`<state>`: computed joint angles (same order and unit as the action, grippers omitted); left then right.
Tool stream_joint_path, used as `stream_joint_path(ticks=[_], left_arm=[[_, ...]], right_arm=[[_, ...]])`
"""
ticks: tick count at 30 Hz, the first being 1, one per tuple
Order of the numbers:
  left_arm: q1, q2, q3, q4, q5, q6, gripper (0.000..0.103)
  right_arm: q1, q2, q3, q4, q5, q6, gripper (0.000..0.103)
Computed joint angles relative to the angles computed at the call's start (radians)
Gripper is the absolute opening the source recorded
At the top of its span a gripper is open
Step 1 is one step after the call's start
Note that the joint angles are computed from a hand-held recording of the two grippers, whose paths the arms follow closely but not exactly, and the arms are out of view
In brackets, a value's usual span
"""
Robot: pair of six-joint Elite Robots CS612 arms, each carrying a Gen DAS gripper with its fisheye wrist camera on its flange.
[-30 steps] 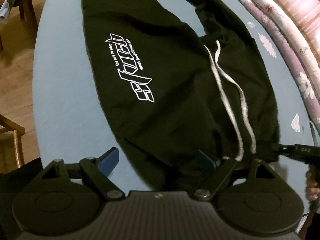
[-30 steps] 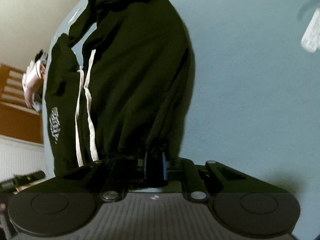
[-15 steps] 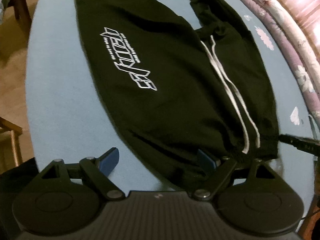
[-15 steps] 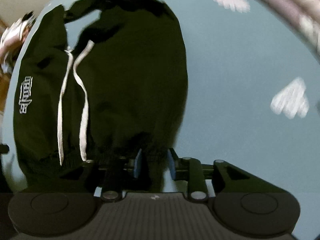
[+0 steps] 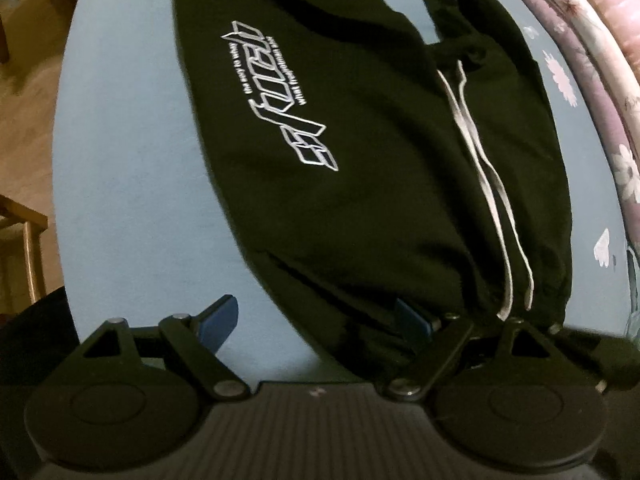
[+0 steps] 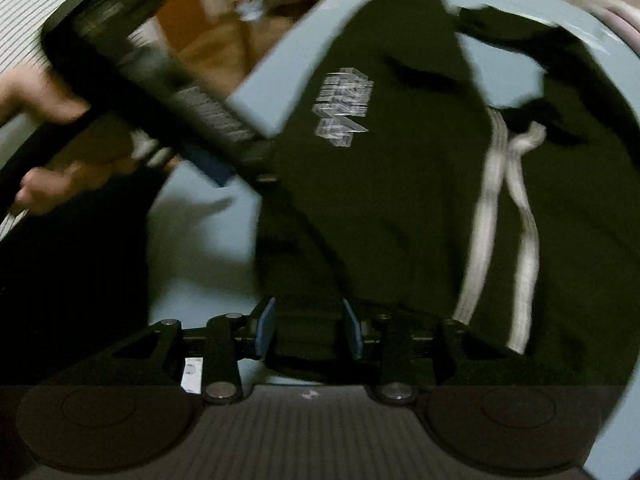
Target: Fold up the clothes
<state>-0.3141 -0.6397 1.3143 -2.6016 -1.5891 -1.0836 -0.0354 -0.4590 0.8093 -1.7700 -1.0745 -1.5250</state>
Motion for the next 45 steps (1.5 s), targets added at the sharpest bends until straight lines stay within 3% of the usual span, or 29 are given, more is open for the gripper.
stream_joint_path(ticks=[8,13,17,21,24,25,28,31,32,34,36,39,41,42,45], left_arm=[[0.017,-0.022,0.05,-0.029,0.003,-0.054,0.085],[0.025,-0.027,0.073,-0.067,-0.009,-0.075,0.085],[0.03,-0.031,0.094,-0.1,-0.021,-0.092,0.085],[0.036,-0.032,0.11,-0.131,-0.024,-0.114,0.085],[0.042,-0.035,0.126,-0.165,-0.016,-0.148,0.085],[0.044,-0.037,0.132,-0.176,-0.011,-0.158,0.085],[0.051,-0.044,0.147,-0.202,0.006,-0.183,0.085],[0.056,-0.046,0.156,-0.221,0.01,-0.196,0.085],[0.058,-0.047,0.158,-0.226,0.009,-0.197,0.085],[0.061,-0.048,0.167,-0.238,0.008,-0.201,0.085],[0.064,-0.046,0.17,-0.25,0.006,-0.21,0.085],[0.069,-0.038,0.168,-0.263,0.001,-0.224,0.085],[0.072,-0.033,0.164,-0.267,-0.008,-0.219,0.085],[0.074,-0.03,0.16,-0.267,-0.012,-0.216,0.085],[0.076,-0.031,0.161,-0.267,-0.013,-0.201,0.085]], right_arm=[[0.029,-0.03,0.112,-0.161,-0.073,-0.063,0.045],[0.031,-0.062,0.2,-0.321,-0.088,-0.064,0.032],[0.033,-0.076,0.237,-0.382,-0.101,-0.057,0.022],[0.03,-0.064,0.175,-0.248,-0.083,-0.045,0.021],[0.026,-0.055,0.136,-0.183,-0.039,-0.04,0.032],[0.025,-0.05,0.122,-0.162,-0.027,-0.032,0.041],[0.028,-0.056,0.145,-0.203,-0.007,-0.038,0.045],[0.044,-0.054,0.169,-0.251,-0.052,-0.047,0.046],[0.049,-0.053,0.176,-0.267,-0.074,-0.053,0.038],[0.056,-0.042,0.147,-0.199,-0.116,-0.064,0.008],[0.054,-0.02,0.077,-0.061,-0.114,-0.088,0.008],[0.055,0.023,-0.035,0.071,-0.115,-0.035,0.017],[0.053,0.05,-0.108,0.153,-0.078,0.005,0.036],[0.051,0.061,-0.14,0.184,-0.053,0.02,0.037],[0.053,0.076,-0.178,0.138,0.005,0.074,0.038]])
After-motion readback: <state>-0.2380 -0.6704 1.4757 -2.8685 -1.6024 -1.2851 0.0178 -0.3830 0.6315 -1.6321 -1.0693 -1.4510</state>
